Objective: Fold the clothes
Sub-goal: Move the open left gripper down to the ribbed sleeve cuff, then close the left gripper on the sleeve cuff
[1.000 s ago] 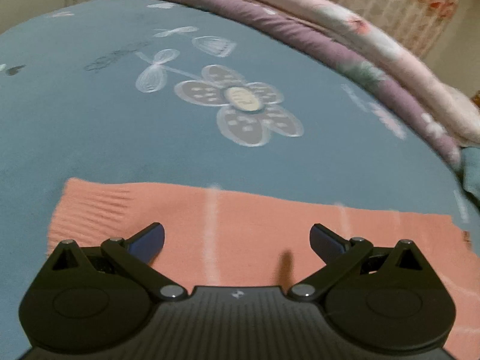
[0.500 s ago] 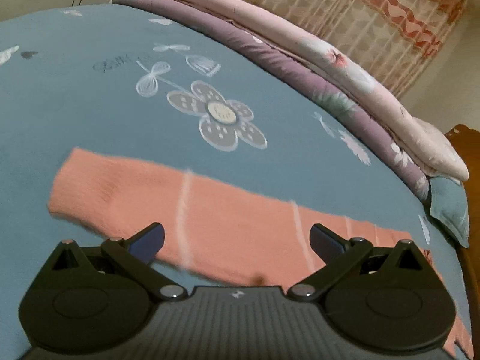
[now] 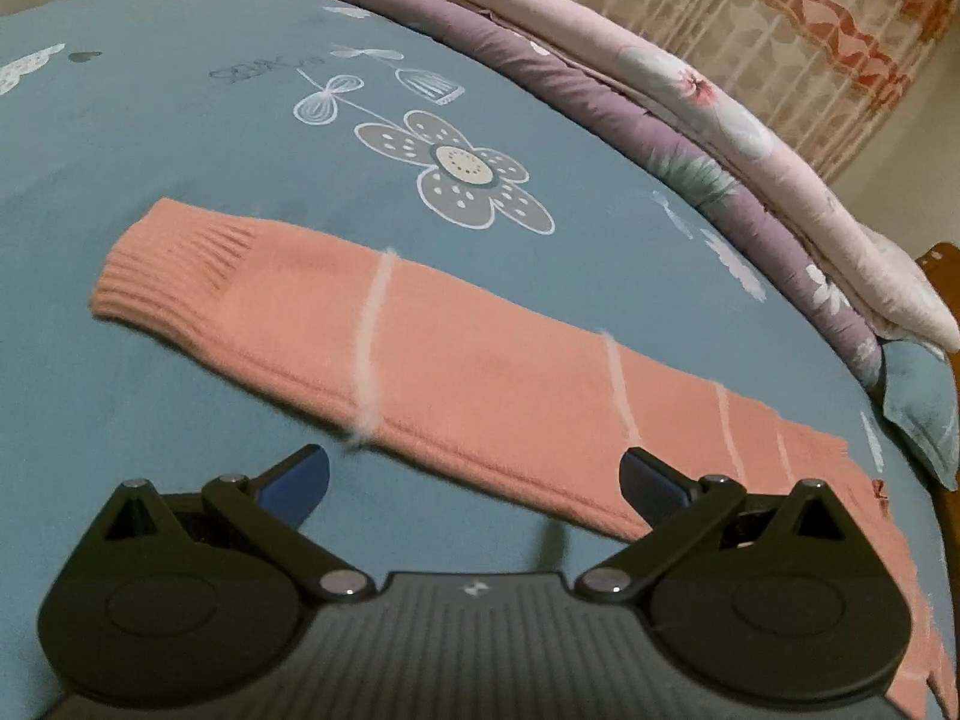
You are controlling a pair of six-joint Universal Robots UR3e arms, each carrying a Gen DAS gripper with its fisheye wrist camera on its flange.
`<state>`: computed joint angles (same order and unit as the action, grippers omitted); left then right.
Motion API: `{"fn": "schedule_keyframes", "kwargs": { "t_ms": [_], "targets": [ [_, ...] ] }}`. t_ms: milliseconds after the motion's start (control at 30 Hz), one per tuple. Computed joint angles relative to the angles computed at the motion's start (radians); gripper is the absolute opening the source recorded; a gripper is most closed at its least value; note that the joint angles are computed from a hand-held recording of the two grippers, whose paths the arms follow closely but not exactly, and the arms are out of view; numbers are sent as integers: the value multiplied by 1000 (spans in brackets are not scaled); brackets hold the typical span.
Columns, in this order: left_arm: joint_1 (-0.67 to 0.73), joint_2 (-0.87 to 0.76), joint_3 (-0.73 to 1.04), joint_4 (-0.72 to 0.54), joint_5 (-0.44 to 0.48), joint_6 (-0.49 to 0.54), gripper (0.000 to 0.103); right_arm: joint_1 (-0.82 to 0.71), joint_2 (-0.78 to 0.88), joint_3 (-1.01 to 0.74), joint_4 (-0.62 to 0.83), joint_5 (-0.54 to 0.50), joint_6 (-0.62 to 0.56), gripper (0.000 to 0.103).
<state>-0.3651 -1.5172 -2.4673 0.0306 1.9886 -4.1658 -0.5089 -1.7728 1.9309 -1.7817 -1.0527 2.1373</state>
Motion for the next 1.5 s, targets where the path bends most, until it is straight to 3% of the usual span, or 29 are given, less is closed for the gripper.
{"fn": "schedule_keyframes", "kwargs": {
  "t_ms": [167,267,433,500,633,767,900,1067,1167,1267,1333,1500],
  "targets": [
    [91,-10,-23,61,-46,62,102,-6,-7,14,-12,8,0,103],
    [110,-12,-15,27,7,61,102,-4,-21,35,-35,3,-11,103],
    [160,-25,-90,180,-22,31,102,32,-38,66,-102,-41,-23,103],
    [139,-69,-81,237,-39,65,102,48,-37,73,-130,-56,-15,103],
    [55,-188,24,218,52,161,102,78,-35,88,-178,-75,21,103],
    [128,-269,-24,430,34,161,102,79,-40,92,-178,-77,20,103],
    [138,-266,-10,427,10,118,102,77,-43,94,-177,-78,21,103],
    [81,-368,48,480,59,227,102,84,-47,97,-184,-85,30,103],
    [113,-418,57,556,71,203,102,81,-45,92,-176,-83,23,103],
    [112,-385,83,499,73,151,102,72,-43,90,-168,-76,15,103],
    [93,-391,79,549,79,157,102,65,-48,97,-168,-69,7,103],
    [39,-338,121,489,126,187,102,56,-49,95,-157,-56,-7,103]
  ]
}}
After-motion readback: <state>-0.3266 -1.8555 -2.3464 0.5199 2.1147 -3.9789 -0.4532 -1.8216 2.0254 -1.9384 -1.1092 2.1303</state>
